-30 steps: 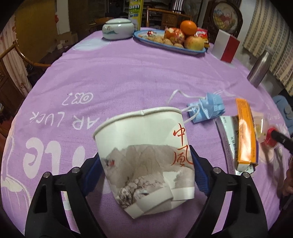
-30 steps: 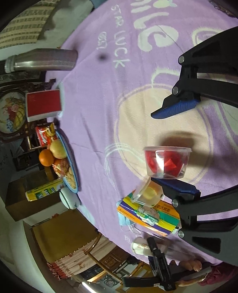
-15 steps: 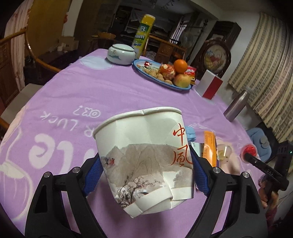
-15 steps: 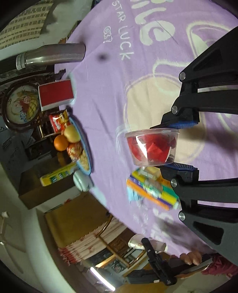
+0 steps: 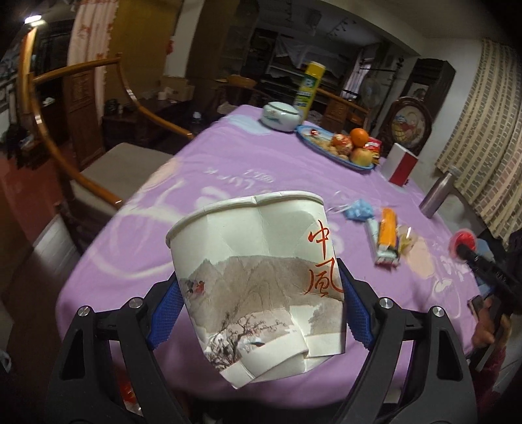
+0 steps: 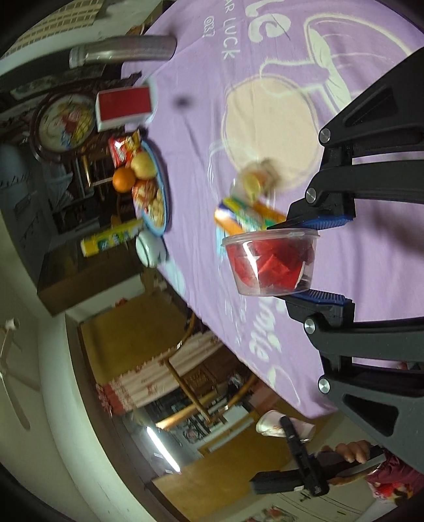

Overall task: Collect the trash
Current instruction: 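Carry both cups over the red wastebasket and open both tools to drop them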

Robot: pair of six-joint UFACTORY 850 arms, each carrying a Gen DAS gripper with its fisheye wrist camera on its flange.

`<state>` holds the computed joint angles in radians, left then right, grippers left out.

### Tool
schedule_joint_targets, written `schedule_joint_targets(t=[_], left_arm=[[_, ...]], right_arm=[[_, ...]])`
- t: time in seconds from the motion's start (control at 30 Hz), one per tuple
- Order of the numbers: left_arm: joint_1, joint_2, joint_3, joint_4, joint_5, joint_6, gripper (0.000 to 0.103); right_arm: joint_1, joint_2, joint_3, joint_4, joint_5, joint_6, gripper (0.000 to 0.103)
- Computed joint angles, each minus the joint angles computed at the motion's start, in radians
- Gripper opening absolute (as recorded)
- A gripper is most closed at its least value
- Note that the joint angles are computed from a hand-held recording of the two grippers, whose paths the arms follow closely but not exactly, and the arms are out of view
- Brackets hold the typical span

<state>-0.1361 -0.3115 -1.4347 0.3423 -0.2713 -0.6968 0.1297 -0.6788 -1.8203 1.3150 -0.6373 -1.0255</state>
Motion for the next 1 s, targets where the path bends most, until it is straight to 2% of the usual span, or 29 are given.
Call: schedule_joint_targets(t=[0.07,0.13,0.23,0.3,0.37,0.43,0.5,0.7,0.8,1.0], left_arm=[[-0.001,0.072,0.094,0.166,-0.019,-0.174,0.082],[0.004,0.138,0.181,0.246,-0.037,-0.273,0.082],[0.016,0.21,0.279,0.3,-0.058,-0.347,0.082],[0.031,0.241,0.33,0.275,-0.069,-0.329,0.082],[0.047,0.25,0.358,0.237,-0.078,-0.285,0.082],[0.051,0.247,0.372,0.275,-0.106,-0.309,0.085],[0.042,0.242,0.383,0.437,-0.169,-0.458,0.095],[0.06,0.276,0.447,0.678,-0.22,-0.726,0.096],[0.068,0.29,0.473,0.772,-0.25,-0.825,0.096],[0.101,0.329,0.531,0.888,-0.255,-0.988,0.096]], right_arm=[[0.006,0.027,0.033,0.034,-0.017,-0.044,0.031],[0.016,0.042,0.049,0.043,-0.026,-0.063,0.031],[0.041,0.064,0.067,0.039,-0.052,-0.073,0.031],[0.062,0.063,0.058,0.022,-0.073,-0.066,0.031],[0.087,0.064,0.049,-0.001,-0.082,-0.055,0.031],[0.109,0.064,0.04,-0.028,-0.093,-0.043,0.031],[0.136,0.06,0.023,-0.067,-0.104,-0.023,0.031],[0.222,0.034,-0.035,-0.179,-0.137,0.042,0.031],[0.271,0.004,-0.085,-0.246,-0.182,0.073,0.031],[0.368,-0.081,-0.214,-0.373,-0.297,0.137,0.031]])
